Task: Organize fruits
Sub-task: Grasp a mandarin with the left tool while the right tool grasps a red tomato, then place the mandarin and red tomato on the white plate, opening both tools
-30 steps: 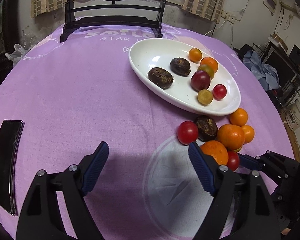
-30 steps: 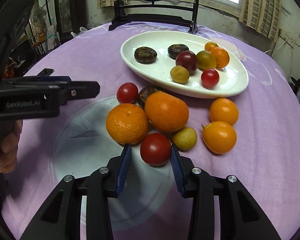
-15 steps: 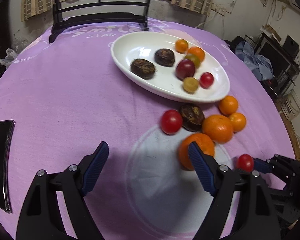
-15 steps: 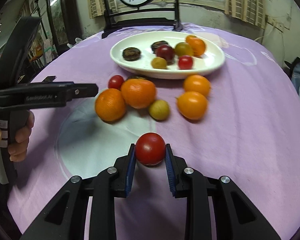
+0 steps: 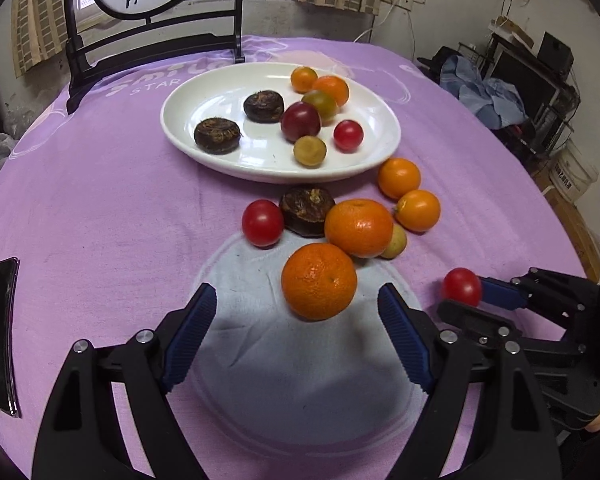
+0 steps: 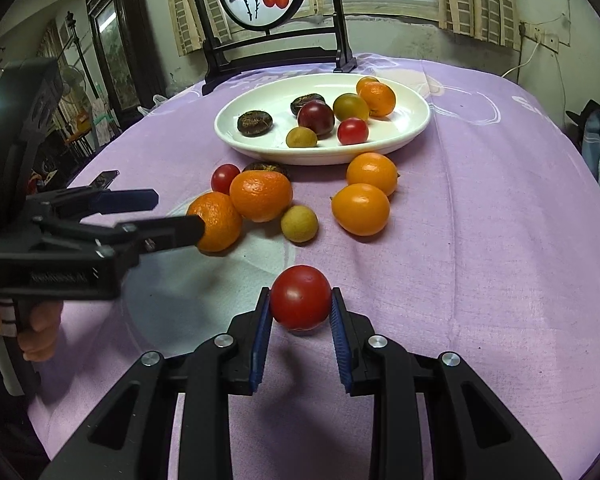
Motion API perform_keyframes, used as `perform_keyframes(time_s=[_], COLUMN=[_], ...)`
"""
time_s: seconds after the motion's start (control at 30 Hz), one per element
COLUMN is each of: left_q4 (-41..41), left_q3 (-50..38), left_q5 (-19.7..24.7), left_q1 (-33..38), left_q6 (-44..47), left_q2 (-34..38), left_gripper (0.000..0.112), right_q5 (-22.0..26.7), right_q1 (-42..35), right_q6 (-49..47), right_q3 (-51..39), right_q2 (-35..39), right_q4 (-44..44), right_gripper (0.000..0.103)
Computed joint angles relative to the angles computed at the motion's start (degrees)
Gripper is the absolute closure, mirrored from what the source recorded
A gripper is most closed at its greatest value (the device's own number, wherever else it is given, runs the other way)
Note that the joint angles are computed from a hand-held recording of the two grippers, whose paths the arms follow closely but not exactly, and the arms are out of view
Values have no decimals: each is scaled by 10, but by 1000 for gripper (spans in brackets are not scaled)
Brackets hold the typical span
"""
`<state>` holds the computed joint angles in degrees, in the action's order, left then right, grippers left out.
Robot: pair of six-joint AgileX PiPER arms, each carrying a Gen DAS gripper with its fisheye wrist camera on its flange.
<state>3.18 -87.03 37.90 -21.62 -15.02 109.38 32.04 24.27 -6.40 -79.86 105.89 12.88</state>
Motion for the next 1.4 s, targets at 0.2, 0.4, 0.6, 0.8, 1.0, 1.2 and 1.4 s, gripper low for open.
perform_keyframes(time_s=[0.2,0.4,0.6,0.8,1.0,1.2,1.4], left_q4=[7,37,3,-50,-56,-51,-29], left_q3=[-46,-75,-65,-17,-48,-178,-400], left_q5=[33,33,38,26,41,93,186], left_q1=[-4,-13,-10,19,39,49,58], left_q6=[-21,-38,-7,37,52,63,41], left_q2=[49,74,60,4,-14,37,162], left_gripper=[35,59,70,70,70,70,70], right_q5=[-1,3,4,6,23,62,138], right_q1=[-5,-10,-12,-18,-20,-14,-8], right_q6=[-12,-13,-14,-27,-37,-43,-45], right_q3=[8,8,10,11,-28,-154,-361], right_q2=[-8,-9,-12,-22,-26,21,142], right_q4=[10,10,5,9,4,-23,-22], right_gripper=[74,74,74,74,74,74,74])
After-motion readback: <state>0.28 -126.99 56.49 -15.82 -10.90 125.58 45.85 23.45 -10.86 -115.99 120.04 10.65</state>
